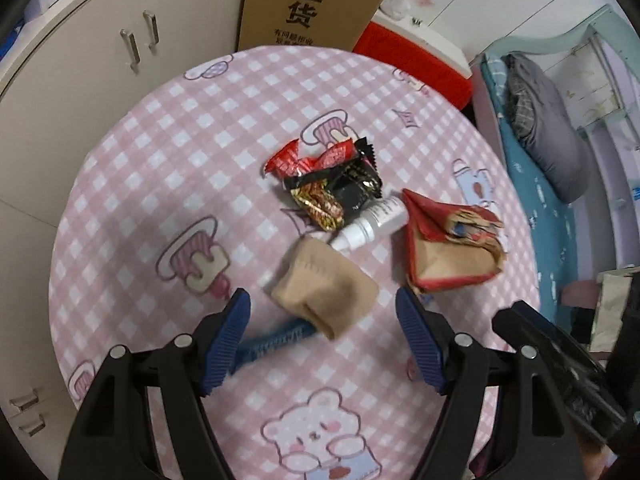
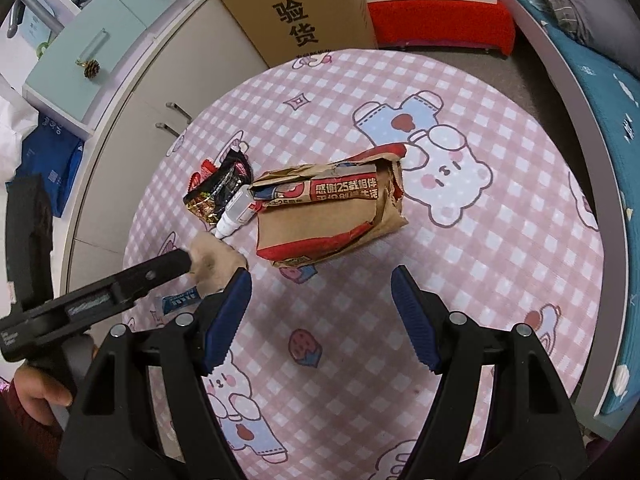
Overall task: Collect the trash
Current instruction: 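Grasp the beige cloth with the left tool, then lift the beige cloth with the left tool while the right tool reaches for the blue toothpaste tube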
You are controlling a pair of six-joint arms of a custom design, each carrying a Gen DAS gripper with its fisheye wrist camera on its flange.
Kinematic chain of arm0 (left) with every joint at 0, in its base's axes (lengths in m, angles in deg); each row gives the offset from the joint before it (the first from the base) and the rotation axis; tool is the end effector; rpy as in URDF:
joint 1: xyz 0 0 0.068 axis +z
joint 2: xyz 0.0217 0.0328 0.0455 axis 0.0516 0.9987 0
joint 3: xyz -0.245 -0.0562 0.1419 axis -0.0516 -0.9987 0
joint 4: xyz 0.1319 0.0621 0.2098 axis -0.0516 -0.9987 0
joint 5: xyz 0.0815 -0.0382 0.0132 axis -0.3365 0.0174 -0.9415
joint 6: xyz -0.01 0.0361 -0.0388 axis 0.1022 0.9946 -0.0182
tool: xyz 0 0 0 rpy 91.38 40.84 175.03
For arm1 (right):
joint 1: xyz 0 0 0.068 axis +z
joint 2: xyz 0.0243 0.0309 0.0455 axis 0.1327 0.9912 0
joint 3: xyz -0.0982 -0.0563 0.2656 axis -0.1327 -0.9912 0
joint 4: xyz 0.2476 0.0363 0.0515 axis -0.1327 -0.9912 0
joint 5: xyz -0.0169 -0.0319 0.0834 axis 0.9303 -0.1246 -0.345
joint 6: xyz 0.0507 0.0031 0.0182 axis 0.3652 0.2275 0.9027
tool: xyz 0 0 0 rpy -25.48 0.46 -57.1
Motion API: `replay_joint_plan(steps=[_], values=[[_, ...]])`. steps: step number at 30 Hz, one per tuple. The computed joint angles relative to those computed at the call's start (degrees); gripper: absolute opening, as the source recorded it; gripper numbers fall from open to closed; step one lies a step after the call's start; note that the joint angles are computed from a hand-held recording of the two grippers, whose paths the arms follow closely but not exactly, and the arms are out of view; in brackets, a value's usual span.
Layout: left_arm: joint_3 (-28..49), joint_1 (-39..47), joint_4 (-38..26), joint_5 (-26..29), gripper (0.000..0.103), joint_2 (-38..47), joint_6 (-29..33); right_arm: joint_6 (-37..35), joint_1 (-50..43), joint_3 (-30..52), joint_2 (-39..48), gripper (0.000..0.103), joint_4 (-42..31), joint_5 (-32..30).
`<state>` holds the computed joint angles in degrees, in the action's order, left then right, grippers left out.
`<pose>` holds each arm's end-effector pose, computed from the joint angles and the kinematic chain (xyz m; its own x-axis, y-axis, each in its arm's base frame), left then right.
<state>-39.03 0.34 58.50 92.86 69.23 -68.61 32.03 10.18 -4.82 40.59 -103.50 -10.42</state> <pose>0.2638 -0.0158 0.0996 -0.7773 -0.5927 -0.2111 -0.5268 0.7965 -0.2968 0.3491 0.0314 0.1345 -0.8780 -0.3488 -0.3280 -0.4547 0.8218 0.3433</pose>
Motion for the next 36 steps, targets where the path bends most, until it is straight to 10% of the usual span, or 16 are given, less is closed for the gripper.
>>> replay_joint_plan(steps=[13,36], values=[[1.87,0.18,1.71,2.76,0.007,4.91,0.78,2.21,4.13,-0.05,-0.80,0.071,1.48,2.71],[-18.97,21.71,-23.25,5.77,0.007,-50.26,17.28,15.12,25.24,-16.55,-15.65,0.071,10.79,8.86]])
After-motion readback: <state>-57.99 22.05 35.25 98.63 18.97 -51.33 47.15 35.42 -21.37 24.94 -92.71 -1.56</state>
